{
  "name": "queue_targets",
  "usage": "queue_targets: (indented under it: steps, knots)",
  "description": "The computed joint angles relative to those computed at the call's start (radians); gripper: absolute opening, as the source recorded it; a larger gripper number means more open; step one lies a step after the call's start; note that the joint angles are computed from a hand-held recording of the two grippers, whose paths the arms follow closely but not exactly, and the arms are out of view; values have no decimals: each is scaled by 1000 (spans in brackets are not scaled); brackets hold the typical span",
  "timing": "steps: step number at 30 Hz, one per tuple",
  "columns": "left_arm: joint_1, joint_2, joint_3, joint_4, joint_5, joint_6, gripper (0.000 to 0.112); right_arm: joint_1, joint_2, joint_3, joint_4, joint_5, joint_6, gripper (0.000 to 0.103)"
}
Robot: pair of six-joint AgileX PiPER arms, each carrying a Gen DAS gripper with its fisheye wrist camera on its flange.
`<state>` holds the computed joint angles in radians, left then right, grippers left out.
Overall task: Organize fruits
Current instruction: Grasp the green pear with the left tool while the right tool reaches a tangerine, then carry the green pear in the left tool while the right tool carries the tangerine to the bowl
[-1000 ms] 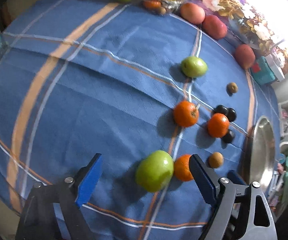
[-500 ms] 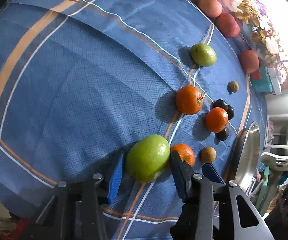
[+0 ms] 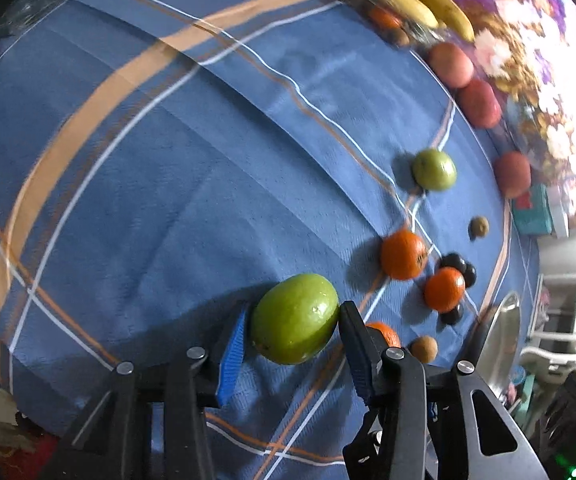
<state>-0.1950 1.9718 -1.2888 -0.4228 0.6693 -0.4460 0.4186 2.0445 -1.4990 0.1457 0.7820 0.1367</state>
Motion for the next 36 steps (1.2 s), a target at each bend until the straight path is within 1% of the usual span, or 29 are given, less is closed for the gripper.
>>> queue_targets:
  steps: [2, 4, 9, 12, 14, 16, 19, 22, 25, 29, 31, 36]
  knots:
    - [7, -9, 11, 3, -10, -9, 48, 7, -5, 1, -14, -6, 3, 35]
    - [12, -26, 21, 24, -23, -22, 48, 1, -22, 15, 7, -22, -8, 34]
    - [3, -58, 13, 141, -43, -111, 48, -18, -63, 29, 1, -45, 20, 34]
    - [-16, -38, -35, 213, -26, -183, 48, -18, -61, 3, -52, -15, 79, 34]
    - [-18, -25, -62, 219, -8, -192, 48, -36, -56, -8, -26, -11, 93, 34]
    - [-23, -12, -92, 224, 11, -200, 48, -45, -47, -32, -38, 0, 127, 34]
    - [-46, 30, -182, 271, 47, -254, 48, -43, -30, -74, -65, 15, 156, 34]
    - [-61, 63, -271, 320, 79, -298, 48, -60, -32, -108, -57, 14, 147, 34]
    - [-80, 123, -396, 349, 133, -326, 48, -73, -33, -141, -87, 20, 155, 34]
    - [-102, 196, -536, 362, 193, -348, 48, -126, -13, -192, -49, 39, 127, 34]
    - [-111, 220, -584, 366, 212, -350, 48, -151, -8, -208, -55, 50, 133, 34]
    - [-163, 305, -761, 394, 284, -350, 48, -234, -8, -218, -51, 61, 140, 34]
